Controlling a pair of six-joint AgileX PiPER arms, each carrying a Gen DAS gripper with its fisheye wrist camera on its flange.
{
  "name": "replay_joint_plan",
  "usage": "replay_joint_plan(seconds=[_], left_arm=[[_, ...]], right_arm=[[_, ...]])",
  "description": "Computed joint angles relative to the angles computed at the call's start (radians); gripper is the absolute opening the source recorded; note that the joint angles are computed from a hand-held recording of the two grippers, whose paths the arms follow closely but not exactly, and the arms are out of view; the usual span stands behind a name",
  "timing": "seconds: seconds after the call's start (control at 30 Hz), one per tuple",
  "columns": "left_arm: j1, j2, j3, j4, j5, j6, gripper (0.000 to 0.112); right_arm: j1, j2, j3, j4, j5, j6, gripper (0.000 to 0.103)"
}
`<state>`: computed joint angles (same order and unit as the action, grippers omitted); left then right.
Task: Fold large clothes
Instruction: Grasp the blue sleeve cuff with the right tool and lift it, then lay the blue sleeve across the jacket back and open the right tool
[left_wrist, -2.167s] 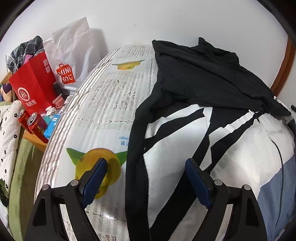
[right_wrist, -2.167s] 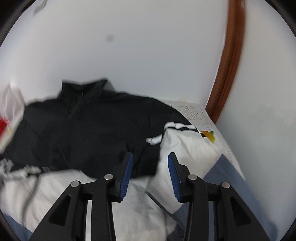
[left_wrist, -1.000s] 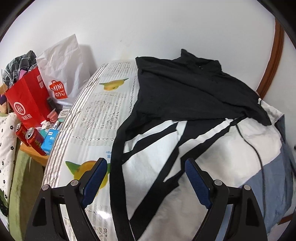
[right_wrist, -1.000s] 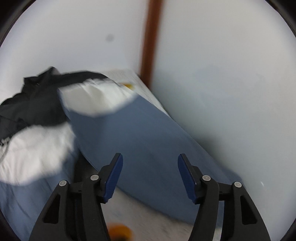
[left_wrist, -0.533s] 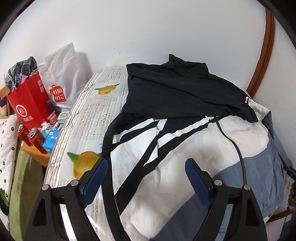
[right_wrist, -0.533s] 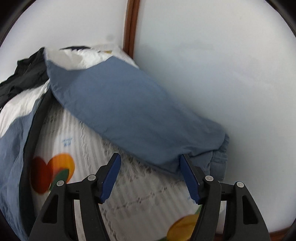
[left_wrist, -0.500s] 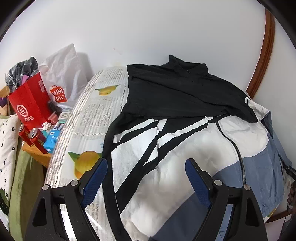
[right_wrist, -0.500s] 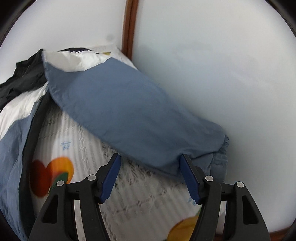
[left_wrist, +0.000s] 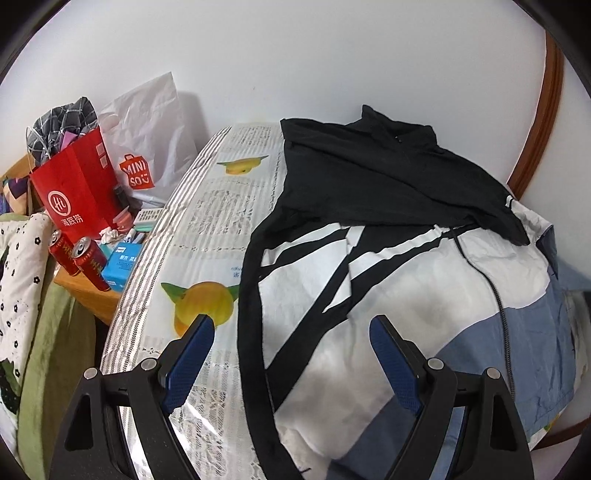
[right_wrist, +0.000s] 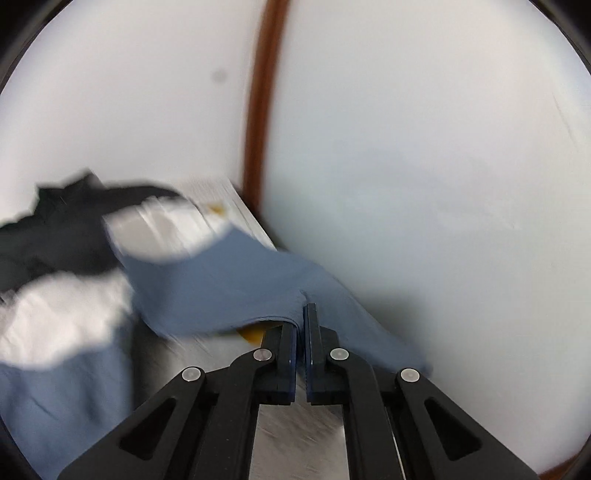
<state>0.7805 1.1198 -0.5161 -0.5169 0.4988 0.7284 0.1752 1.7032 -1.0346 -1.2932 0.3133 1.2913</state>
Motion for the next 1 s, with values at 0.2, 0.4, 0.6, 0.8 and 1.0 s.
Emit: replay_joint_plan(seconds=[0.2, 0.4, 0.6, 0.8, 1.0], left_arm=[[0.016, 0.084, 0.003, 0.035, -0.061, 0.004, 0.085], [0.088, 0.168, 0.009, -0.138, -0.074, 0.234, 0.085], [0.119, 0.205, 0.008, -0.242, -0.078, 0.375, 0.085], [0.161, 0.245, -0.009, -0.292, -0.06, 0.433, 0.085], [0.165, 0.243, -0.004, -0.277, -0.057, 0.43, 0.085]], right_arm=[[0.162, 0.052, -0.21, 0.181, 0.054, -0.169, 0.003], [0.339, 0.202, -0.486, 0.334, 0.088, -0.344, 0.003], [0.498, 0.423, -0.791, 0.606, 0.089, -0.68, 0.003], [0.612, 0.671, -1.116, 0.9, 0.196, -1.031, 0.003], [0.642, 0.866, -1.395, 1.021, 0.361, -1.155, 0.012]])
